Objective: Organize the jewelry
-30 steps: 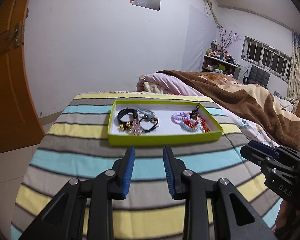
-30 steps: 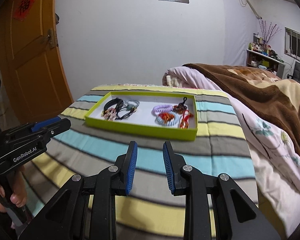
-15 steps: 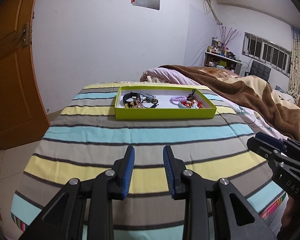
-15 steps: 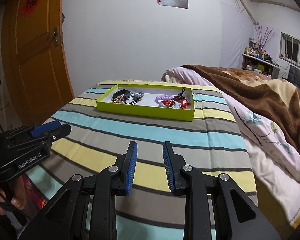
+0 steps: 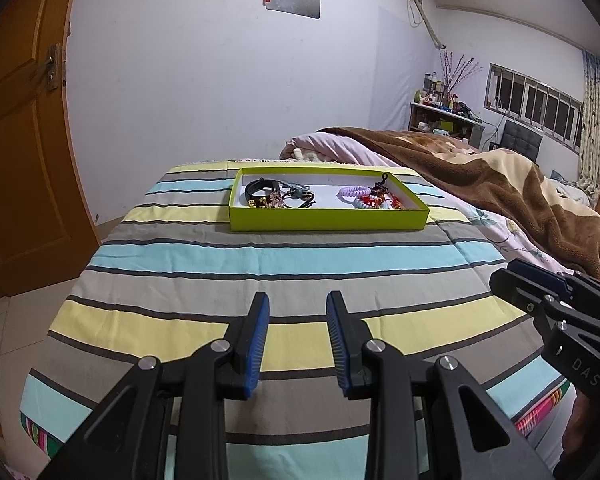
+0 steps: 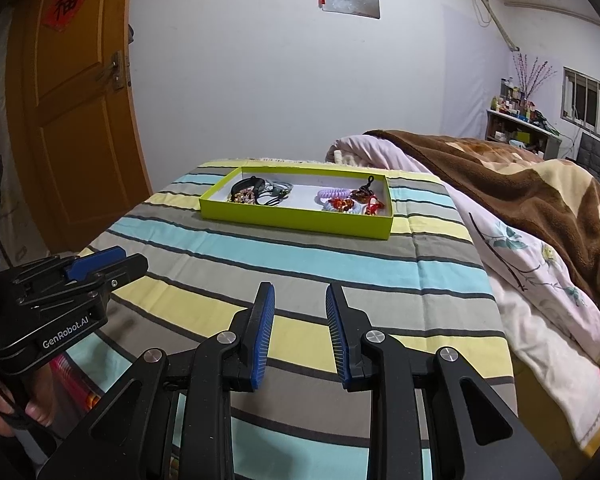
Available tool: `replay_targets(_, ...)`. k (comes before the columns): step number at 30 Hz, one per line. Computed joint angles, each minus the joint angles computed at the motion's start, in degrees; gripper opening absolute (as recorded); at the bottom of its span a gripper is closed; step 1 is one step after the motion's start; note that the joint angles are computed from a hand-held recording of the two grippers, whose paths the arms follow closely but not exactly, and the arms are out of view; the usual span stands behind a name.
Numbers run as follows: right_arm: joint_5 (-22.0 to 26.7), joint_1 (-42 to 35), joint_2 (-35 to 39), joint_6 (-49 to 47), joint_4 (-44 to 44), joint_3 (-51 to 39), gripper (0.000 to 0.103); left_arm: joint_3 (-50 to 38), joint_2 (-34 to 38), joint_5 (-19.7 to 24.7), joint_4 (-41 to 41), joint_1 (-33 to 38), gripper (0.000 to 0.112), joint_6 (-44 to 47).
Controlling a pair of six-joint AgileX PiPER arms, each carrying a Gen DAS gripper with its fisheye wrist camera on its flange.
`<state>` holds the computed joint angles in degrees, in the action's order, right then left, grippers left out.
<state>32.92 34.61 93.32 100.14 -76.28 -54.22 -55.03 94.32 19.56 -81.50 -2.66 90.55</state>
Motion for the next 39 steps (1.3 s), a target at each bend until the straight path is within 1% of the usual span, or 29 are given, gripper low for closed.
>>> replay_targets(13, -0.55, -0.27, 0.39, -0.38, 0.68, -0.21, 0.027, 0.68, -0.43, -0.68, -0.86, -0.31, 0.031, 0.89)
replay_targets(29, -0.59, -0.35, 0.58, -0.63, 1.04, -0.30, 0.027, 0.00, 0.22, -0.20, 1.72, -0.41, 0.031, -1.34)
replay_targets(39, -0.07, -0.15, 0.55, 0.51, -0.04, -0.19, 0.027, 0.82, -0.24, -0.27, -0.92, -0.48, 0.031, 1.37)
